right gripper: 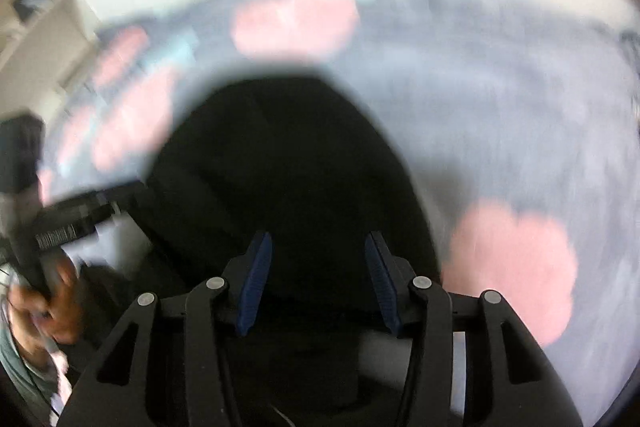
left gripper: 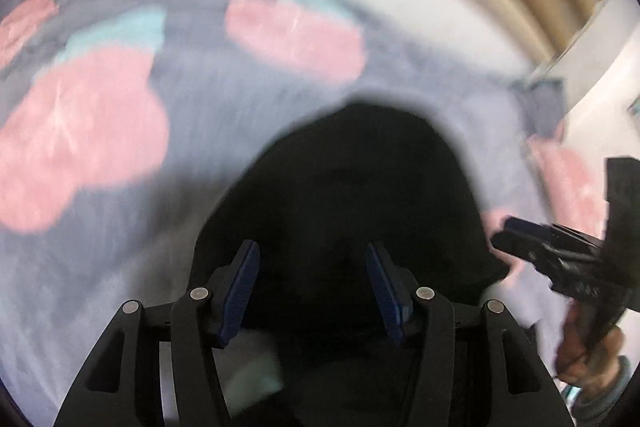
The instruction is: Fold large clothes
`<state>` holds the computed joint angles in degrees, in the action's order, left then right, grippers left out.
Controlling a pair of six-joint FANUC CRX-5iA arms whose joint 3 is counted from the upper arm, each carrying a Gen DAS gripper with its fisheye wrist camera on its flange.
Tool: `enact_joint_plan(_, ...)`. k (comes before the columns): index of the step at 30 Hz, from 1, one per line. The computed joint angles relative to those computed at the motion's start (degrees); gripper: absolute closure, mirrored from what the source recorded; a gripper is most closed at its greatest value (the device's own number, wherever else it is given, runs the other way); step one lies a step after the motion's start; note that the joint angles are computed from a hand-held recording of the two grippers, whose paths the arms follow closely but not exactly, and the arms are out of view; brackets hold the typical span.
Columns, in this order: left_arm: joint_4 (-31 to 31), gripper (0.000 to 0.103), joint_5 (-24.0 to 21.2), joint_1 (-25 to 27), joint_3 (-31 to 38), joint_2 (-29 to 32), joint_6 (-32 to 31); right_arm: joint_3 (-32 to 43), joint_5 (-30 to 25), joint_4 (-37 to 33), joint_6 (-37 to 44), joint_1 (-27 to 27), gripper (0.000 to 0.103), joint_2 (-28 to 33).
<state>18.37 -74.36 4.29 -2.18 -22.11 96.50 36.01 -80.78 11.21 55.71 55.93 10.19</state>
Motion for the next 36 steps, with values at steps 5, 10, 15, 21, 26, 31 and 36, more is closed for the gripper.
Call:
enact_joint_plan(5, -3.7, 0.046, 3.5, -2.1, 2.5, 3.7, 6.1, 15.7, -2.8, -3.1, 5.2, -2.9, 0.051, 13.1)
enact_joint_plan(10, -3.5, 0.044, 3.1, -0.3, -4.1, 5.6, 8.6, 16.9, -8.1, -5.8, 8.4, -3.7, 0.051, 20.2)
enact_joint_plan(15, -4.6, 0.044, 3.0, -0.9, -3.7, 5.0, 7.6, 13.4, -6.4, -5.3, 7.7, -3.6, 0.051, 17.1)
enact_joint_plan(21, -0.8, 0.044, 1.0, 0.5, -2.8, -0.1, 0.9, 3.0, -5.2, -4.1, 6.8, -0.9, 0.051, 3.4)
enact_joint_plan(26, 3.7, 0.044, -0.8, 3.0, -5.8, -2.3, -2.0, -4.6, -8.4, -8.0, 2.7, -2.0, 0.051, -2.3)
enact_joint_plan(31, -0.5, 0.045, -0.8, 0.2, -8.1, 0.8, 1.8, -11.8, -3.9, -12.9, 1.2, -4.8, 0.052, -3.9)
enact_joint_plan(36, -1.7, 0.044, -3.8, 0.0, -3.9, 0.9, -2.8, -7.5, -6.9, -15.6, 3.8, -6.0, 0.051, -3.5)
